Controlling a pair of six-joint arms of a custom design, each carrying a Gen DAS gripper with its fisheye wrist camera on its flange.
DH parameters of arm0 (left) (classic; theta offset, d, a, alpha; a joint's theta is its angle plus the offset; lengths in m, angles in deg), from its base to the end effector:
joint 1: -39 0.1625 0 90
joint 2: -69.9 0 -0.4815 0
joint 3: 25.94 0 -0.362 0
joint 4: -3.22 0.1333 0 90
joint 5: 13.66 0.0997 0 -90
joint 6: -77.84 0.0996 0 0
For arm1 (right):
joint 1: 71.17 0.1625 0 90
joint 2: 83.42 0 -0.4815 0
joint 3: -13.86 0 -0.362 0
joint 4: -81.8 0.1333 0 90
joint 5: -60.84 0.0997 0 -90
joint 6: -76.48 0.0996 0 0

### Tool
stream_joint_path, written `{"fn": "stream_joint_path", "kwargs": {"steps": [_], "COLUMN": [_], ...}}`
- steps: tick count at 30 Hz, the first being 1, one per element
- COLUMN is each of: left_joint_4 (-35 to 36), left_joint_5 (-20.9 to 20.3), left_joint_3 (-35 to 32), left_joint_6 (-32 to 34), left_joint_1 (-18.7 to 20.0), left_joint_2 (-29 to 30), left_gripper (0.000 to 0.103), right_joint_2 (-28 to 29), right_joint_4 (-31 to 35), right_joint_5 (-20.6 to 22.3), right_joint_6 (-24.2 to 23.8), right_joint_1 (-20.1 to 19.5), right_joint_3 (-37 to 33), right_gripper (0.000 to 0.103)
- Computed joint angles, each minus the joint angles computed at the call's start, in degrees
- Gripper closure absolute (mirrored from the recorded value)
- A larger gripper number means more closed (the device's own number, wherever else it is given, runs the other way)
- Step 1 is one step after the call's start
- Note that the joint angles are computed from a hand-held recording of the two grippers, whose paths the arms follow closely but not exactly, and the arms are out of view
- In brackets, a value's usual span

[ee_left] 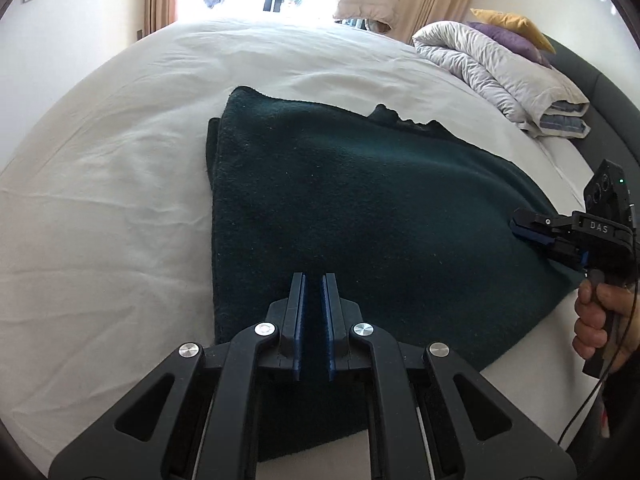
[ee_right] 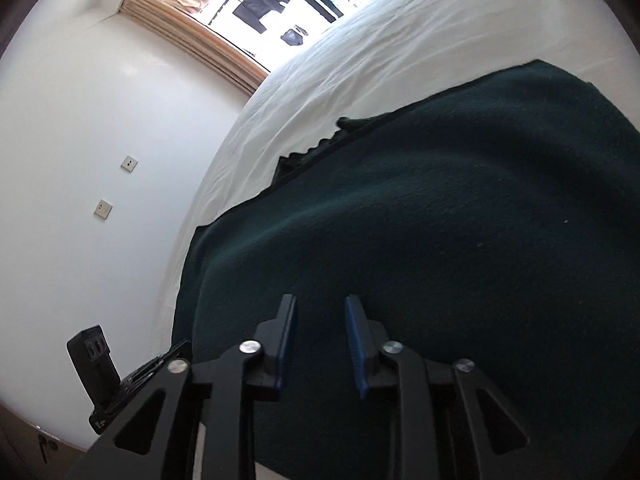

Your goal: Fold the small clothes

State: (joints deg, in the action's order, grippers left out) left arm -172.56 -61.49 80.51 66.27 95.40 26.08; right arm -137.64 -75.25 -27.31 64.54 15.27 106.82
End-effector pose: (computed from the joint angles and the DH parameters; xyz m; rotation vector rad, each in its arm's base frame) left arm -0.1844 -0.6393 0.1457 0.2821 2.4759 -0.8377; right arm 0.0929 -0.7060 0.2862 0.2323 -3.0035 0.7594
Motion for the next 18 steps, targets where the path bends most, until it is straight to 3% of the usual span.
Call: {"fn": "stream_joint_path", "kwargs": {"steps": [5,8,9,11,12,16,18], "left_joint_4": [-0.75,-1.41,-1.50,-1.81,-1.77,-1.96,-2.78], "left_joint_5": [-0.82,-0.97,-0.94,-0.98,-0.99,-0.71,-1.09], "left_joint_3": [0.54,0.39,0.07,0.00,-0.06,0.04,0.45], "left_joint_6": [0.18,0.12,0.44,0.34,0.35,-0.24,-0.70], "left_joint_1": [0.28,0.42,0.59,0.64,0.70,0.54,0.55], "left_joint_2": [-0.26,0.11,0.33,0.46,0.39,0.36,0.14], "left_gripper": [0.095,0.095,0.095,0.095,0.095,0.095,0.095], "right_joint_2": [-3.81,-6.43,-6.70,-6.85,-6.86,-5.00,-4.13], "right_joint_4": [-10.05,-19.62,-21.49,-22.71,-22.78,-12.73,-9.72], "right_joint_5": [-1.10,-9.22,-10.27,-9.57,-9.42,-2.49,-1.86], "right_joint_6": [5.90,12.05,11.90,8.41,8.21,0.37,-0.81], "right_joint_1": [-3.84,-4.26,-3.50,-1.72,-1.79,1.99,2.57], "right_joint_3": [3.14,6.19,7.16,8.64,8.68,8.50,7.77], "right_gripper": [0.088,0.087,0.086,0.070,0.068,0.049,0.049]}}
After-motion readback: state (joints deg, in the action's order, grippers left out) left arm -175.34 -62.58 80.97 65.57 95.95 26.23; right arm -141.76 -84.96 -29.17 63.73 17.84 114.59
